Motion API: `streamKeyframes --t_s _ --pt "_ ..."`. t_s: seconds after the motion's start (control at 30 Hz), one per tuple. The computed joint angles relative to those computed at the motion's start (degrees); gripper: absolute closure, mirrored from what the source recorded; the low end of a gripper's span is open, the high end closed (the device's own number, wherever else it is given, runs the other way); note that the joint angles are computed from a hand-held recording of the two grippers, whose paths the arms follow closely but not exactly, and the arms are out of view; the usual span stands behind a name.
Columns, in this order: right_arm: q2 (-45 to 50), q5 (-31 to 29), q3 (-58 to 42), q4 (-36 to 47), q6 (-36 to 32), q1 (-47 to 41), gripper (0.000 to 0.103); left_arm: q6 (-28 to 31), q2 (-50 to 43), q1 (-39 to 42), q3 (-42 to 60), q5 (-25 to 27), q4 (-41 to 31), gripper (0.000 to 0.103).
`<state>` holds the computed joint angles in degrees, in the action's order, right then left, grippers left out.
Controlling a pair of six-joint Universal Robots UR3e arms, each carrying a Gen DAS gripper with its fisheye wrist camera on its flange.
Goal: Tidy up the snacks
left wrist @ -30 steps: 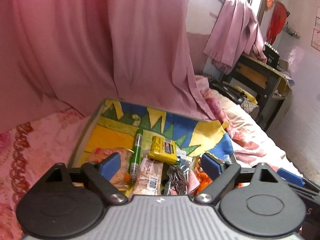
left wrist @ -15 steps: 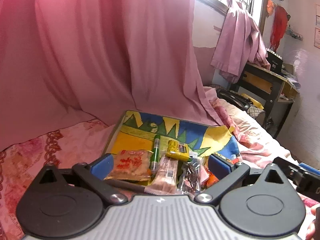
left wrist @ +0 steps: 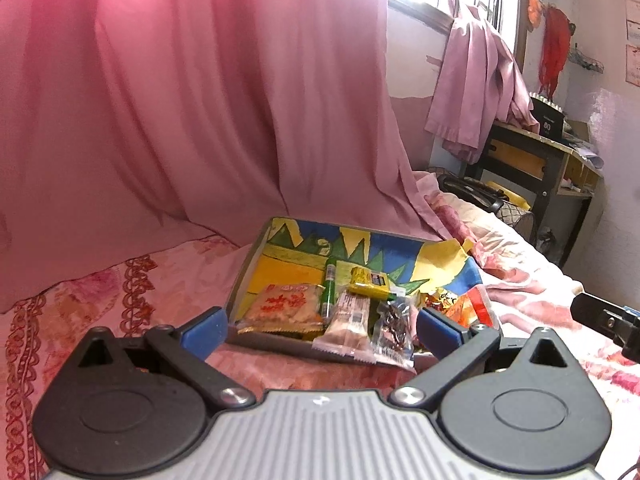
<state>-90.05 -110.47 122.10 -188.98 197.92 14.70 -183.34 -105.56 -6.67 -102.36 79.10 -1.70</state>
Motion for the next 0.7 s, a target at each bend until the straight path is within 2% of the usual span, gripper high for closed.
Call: streamKeyframes --t_s 0.4,0.7 --pt "-3.8 -4.6 3.5 2.4 1.9 6.9 0.001 -0.5 10.3 2.6 -15.6 -0.7 7.4 0.0" --pt "-6.6 -10.6 5.0 6.5 5.6 14.4 0.001 -0.1 20.4 5.6 -27.1 -1.9 7.1 0.0"
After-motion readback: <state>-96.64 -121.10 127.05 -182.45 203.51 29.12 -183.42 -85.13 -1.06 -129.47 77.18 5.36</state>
